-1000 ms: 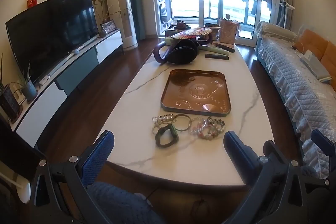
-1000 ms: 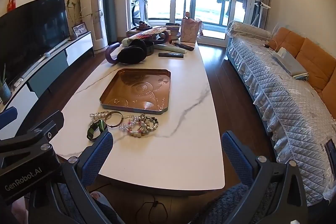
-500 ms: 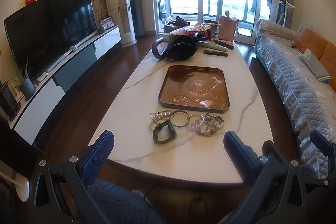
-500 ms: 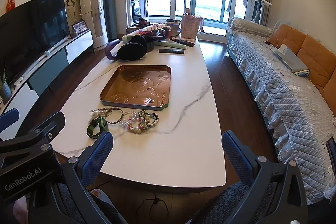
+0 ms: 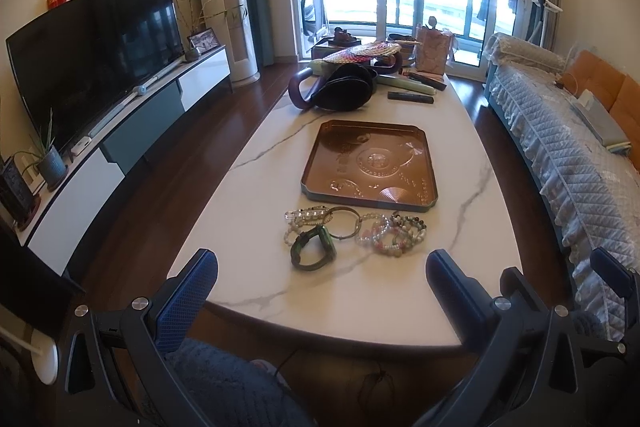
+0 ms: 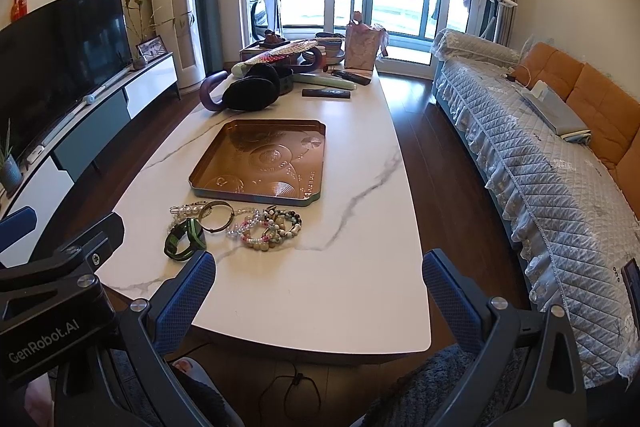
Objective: Organize jewelry
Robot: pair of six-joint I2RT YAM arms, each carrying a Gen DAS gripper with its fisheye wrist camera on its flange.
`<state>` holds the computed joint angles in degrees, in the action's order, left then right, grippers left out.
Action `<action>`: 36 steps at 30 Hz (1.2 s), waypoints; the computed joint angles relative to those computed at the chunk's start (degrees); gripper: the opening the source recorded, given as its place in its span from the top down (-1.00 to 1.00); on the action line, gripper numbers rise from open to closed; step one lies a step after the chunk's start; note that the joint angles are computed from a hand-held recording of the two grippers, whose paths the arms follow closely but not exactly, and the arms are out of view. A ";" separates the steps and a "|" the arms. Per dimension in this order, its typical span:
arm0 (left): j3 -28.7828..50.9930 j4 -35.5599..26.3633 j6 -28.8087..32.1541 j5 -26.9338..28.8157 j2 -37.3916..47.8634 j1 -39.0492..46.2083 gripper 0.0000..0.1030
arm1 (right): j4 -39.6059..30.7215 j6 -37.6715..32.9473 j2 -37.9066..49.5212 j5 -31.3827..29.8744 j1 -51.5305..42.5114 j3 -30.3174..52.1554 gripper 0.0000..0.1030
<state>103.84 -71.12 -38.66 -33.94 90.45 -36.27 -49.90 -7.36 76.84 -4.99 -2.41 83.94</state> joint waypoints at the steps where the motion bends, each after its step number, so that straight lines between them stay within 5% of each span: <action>1: -0.12 0.11 0.16 0.04 -0.11 0.12 -1.00 | -0.07 0.00 0.09 -0.05 0.02 0.15 -1.00; 36: 0.35 -0.70 -1.65 -0.56 1.02 -1.51 -1.00 | -0.43 -0.84 -0.10 -0.56 -0.93 -0.28 -1.00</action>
